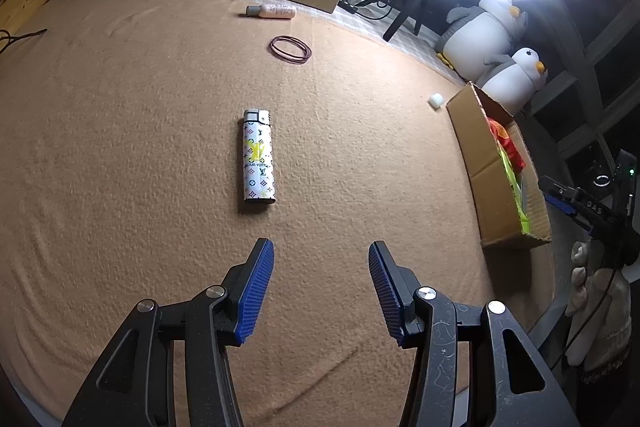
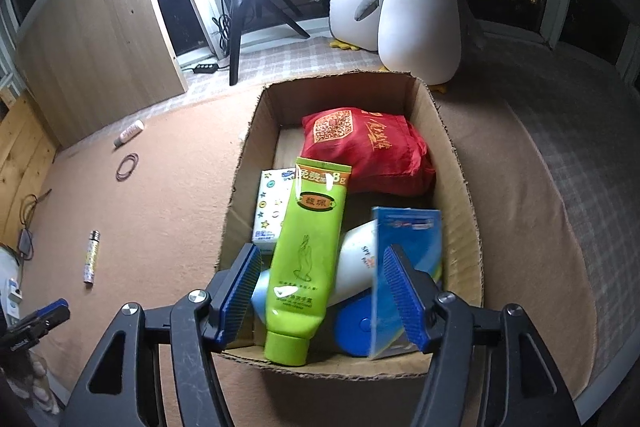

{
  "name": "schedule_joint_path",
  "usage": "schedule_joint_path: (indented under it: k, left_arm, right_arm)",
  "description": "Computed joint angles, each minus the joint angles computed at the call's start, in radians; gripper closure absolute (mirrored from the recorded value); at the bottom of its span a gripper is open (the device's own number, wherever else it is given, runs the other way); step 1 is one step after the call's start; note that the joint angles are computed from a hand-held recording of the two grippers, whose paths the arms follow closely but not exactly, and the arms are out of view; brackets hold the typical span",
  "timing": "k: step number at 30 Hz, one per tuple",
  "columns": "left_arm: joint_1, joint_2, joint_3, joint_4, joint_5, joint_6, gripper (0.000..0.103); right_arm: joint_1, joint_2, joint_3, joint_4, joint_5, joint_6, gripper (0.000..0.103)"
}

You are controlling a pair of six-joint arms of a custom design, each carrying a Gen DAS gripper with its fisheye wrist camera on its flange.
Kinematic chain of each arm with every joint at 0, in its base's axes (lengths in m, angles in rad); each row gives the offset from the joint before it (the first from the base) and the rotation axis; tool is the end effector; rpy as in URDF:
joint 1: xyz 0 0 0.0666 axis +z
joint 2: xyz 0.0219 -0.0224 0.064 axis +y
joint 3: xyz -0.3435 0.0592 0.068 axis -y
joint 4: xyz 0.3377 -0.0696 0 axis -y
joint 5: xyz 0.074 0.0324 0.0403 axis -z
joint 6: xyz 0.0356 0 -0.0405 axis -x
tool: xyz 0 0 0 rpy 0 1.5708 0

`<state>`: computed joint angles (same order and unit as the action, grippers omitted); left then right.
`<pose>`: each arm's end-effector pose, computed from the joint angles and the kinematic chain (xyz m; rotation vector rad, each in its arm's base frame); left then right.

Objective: Organize objects
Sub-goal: 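Carry the blue card package with the right tool into the box and release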

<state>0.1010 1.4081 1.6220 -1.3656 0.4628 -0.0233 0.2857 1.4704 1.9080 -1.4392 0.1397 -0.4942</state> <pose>0.4058 0.0248 0.4555 0.0296 2.6418 -0.5857 0.4042 0.1132 0.5302 0.3187 2.5419 0.1191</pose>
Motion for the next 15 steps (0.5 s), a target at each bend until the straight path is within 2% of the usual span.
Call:
schedule_joint_path:
  k: [8, 15]
  left_arm:
    - [-0.01, 0.013, 0.028, -0.001, -0.008, -0.008, 0.05]
    - [-0.065, 0.066, 0.141, -0.004, -0.03, -0.024, 0.05]
  right_arm:
    - [0.043, -0.038, -0.031, 0.069, -0.005, -0.036, 0.043]
    - [0.079, -0.054, -0.03, 0.087, -0.022, -0.055, 0.042]
